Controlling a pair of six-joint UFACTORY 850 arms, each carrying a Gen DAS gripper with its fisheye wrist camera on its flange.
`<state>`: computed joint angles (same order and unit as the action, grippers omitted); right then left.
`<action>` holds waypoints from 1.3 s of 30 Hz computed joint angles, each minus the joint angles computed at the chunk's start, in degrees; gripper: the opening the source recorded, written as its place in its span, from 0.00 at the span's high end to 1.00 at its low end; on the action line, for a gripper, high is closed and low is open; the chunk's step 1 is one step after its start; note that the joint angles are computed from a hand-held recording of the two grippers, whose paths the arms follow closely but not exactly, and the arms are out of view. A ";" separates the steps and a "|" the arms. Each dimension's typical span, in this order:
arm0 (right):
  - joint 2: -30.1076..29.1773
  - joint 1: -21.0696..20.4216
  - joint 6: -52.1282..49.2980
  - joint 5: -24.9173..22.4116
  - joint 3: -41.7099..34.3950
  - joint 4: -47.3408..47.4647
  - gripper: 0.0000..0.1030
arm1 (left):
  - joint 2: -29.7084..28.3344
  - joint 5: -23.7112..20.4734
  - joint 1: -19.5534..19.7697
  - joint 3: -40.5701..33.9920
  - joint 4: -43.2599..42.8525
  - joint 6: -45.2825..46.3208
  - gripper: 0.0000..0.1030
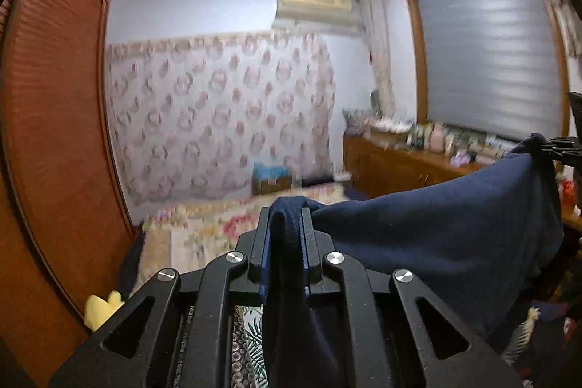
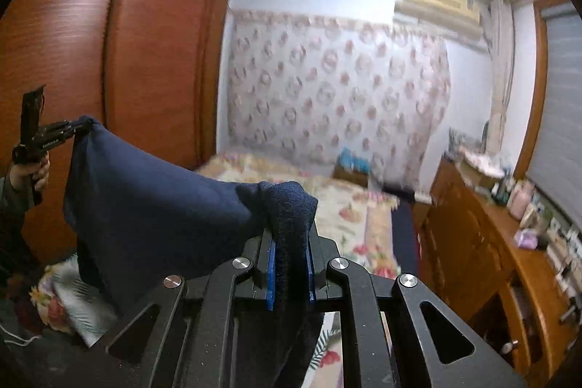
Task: Fold small clothes
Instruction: 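Lift the hem with both grippers and carry it over toward the collar, then lay the hem down over the shirt body and open both grippers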
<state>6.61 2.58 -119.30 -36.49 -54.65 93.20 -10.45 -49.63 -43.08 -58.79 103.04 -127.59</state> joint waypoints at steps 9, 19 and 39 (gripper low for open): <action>-25.00 7.38 17.02 11.63 -21.43 -9.99 0.88 | -19.27 10.54 8.59 -14.75 -4.54 5.07 0.87; -38.10 9.03 50.77 8.66 -41.23 -39.45 0.88 | -28.93 16.64 12.82 -25.56 -13.98 15.89 0.86; -32.93 8.98 42.66 13.28 -29.56 -28.67 0.40 | -26.96 23.15 11.95 -19.40 -6.75 3.54 0.22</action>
<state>-26.32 11.56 -76.63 -23.20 -84.21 64.53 -37.41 -26.47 -31.13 -78.19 96.29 -124.05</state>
